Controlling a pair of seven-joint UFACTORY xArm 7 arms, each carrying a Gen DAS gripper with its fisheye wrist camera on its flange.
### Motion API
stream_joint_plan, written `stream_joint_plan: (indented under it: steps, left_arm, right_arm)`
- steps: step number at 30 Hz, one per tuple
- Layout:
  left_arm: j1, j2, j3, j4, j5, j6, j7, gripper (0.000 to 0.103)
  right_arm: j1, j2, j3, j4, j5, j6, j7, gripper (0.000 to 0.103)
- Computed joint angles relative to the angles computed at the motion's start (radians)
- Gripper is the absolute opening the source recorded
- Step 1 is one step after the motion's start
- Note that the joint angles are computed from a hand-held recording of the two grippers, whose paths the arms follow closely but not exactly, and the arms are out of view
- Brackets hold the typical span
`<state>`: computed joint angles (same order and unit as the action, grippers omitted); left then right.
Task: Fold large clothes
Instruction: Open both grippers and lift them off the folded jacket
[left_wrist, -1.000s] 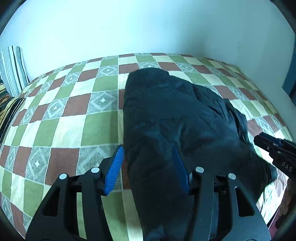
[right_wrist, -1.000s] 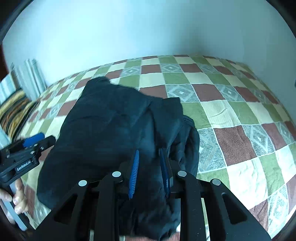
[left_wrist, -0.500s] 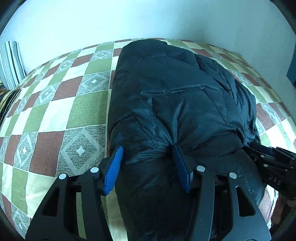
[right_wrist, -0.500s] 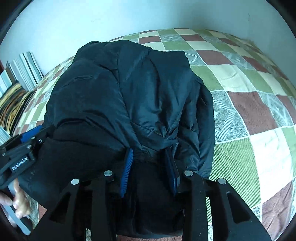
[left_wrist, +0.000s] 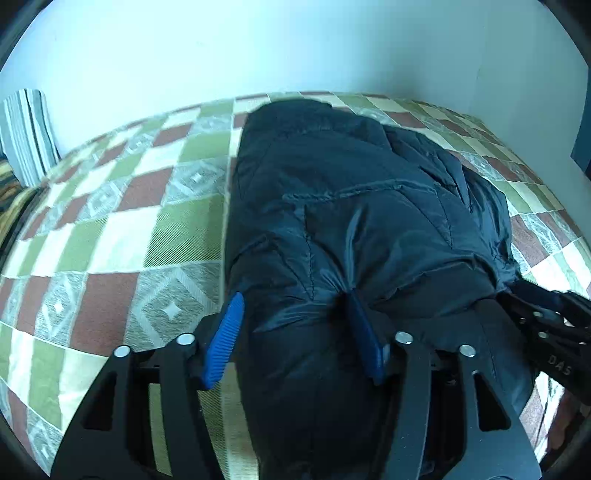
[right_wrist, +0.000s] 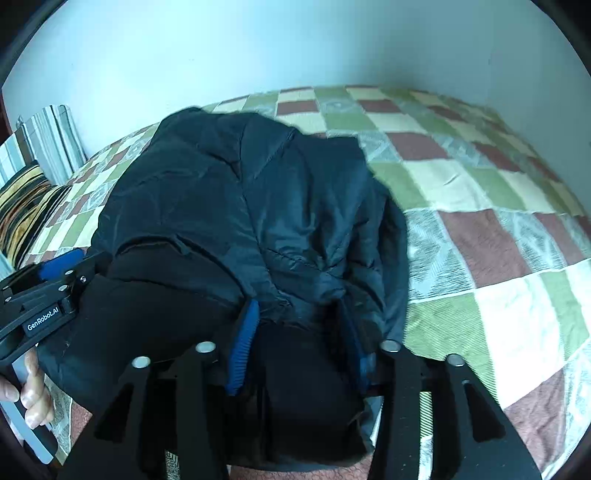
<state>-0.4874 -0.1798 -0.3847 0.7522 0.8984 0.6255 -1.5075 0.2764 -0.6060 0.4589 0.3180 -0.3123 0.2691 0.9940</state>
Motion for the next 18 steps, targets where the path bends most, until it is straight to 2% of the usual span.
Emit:
stream_joint_plan:
  steps: [4, 10, 18]
  left_arm:
    - [-0.009, -0.022, -0.017, 0.006, 0.004, 0.064, -0.021, 0.074]
    - [-0.024, -0.106, -0.051, -0.013, -0.038, 0.123, -0.016, 0.083]
    - [-0.015, -0.251, -0.134, -0.018, -0.110, 0.209, -0.039, 0.093]
  right_arm:
    - [0.016, -0.077, -0.010, -0.012, 0.005, 0.031, -0.002, 0.060]
    - [0.048, -0.197, 0.005, -0.009, 0.022, 0.112, -0.001, 0.067]
    - [0.093, -0.343, 0.029, 0.010, 0.032, 0.229, 0.008, 0.078]
